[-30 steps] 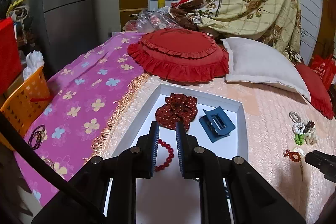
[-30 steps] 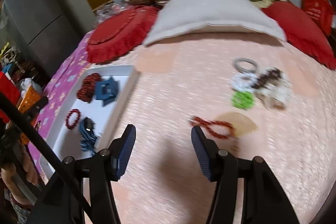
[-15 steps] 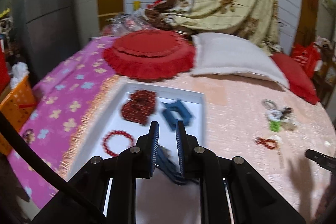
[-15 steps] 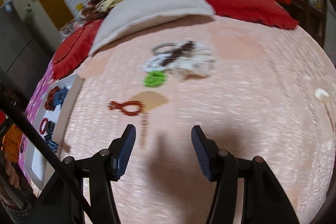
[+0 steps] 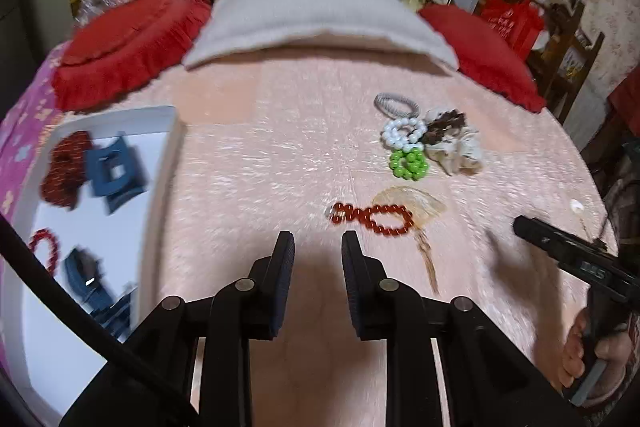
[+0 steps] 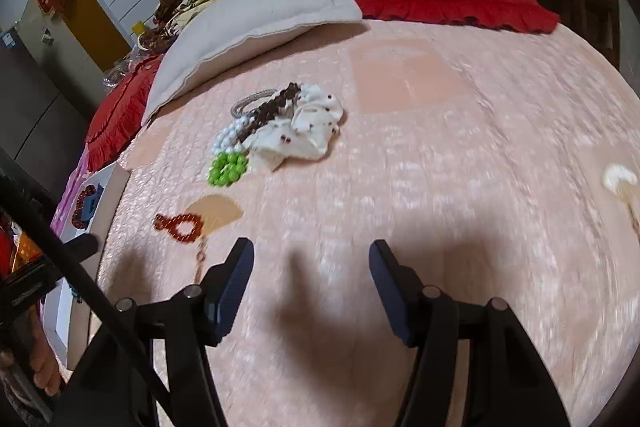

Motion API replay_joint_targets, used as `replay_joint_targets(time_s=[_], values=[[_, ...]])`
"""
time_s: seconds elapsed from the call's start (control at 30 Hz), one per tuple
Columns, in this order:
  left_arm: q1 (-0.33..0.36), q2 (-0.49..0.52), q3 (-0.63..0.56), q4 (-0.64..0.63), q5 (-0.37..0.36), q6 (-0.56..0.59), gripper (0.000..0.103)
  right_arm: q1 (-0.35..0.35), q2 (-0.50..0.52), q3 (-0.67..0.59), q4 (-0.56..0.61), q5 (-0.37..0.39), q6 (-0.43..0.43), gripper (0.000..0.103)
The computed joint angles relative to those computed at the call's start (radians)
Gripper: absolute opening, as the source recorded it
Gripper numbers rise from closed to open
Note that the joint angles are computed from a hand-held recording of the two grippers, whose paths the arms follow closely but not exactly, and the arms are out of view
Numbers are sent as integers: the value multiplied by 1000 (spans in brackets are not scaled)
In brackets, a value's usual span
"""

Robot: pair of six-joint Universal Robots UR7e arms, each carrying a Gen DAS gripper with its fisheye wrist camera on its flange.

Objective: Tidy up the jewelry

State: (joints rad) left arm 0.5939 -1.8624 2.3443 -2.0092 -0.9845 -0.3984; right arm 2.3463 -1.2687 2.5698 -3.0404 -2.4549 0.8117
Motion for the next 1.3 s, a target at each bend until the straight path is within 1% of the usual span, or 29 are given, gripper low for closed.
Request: replay_joint_targets(time_s=[0.07,0.1,0.2,0.27,0.3,0.4,0.43,0.5,0.57,0.63,0.67,0.73,0.77,0.87,0.93,1.0,1.03,1.1,1.13,1.17,1.2,1.23,1.27,1.3], values=[[48,55,-11,-45,-21,7,15,-37,5,-3,-48,5,-67,64],[85,96,-25,-72,-47,-7,15,-63,10,-9,-78,10,-115,65],[168,156,-51,-153,-153,-15,15,-115,29,-31,-141,29,-212,67],[204,185,-59,-207,-213,-8,15,-154,45,-47,-194,55,-274,67],[212,195,-59,-227,-232,0,15,-171,55,-55,-223,69,-300,67],[214,220,-59,-235,-252,18,15,-211,77,-75,-268,109,-340,70],[208,222,-53,-233,-253,23,15,-220,86,-81,-274,118,-345,70],[171,209,-30,-229,-223,27,15,-234,102,-90,-286,123,-355,69],[166,202,-31,-207,-237,42,13,-235,116,-96,-287,113,-362,58],[156,193,-27,-180,-265,45,9,-241,109,-91,-275,139,-363,22],[147,186,-20,-179,-273,43,0,-238,101,-89,-256,141,-354,18],[140,179,-16,-161,-290,39,0,-217,93,-84,-232,116,-336,12],[133,170,-11,-156,-294,35,0,-205,86,-80,-220,108,-326,11],[93,111,8,-125,-316,39,0,-159,45,-54,-185,98,-291,10],[64,67,18,-102,-318,47,0,-110,5,-31,-140,86,-259,10],[38,25,24,-78,-323,58,0,-54,-33,-13,-77,71,-208,10],[27,6,24,-63,-326,67,0,-21,-56,-4,-31,62,-170,10],[10,-27,30,-45,-307,72,0,23,-97,15,40,56,-105,10],[6,-33,32,-46,-290,73,0,40,-119,26,77,59,-76,11],[11,-28,32,-48,-279,71,5,51,-133,30,114,54,-52,15],[20,-23,33,-61,-277,69,8,67,-147,33,171,36,-8,30],[30,-16,37,-88,-277,74,12,73,-158,36,200,24,10,52],[37,-3,39,-110,-272,85,15,78,-163,42,204,16,21,61],[42,14,40,-124,-271,93,15,79,-169,51,192,12,22,68]])
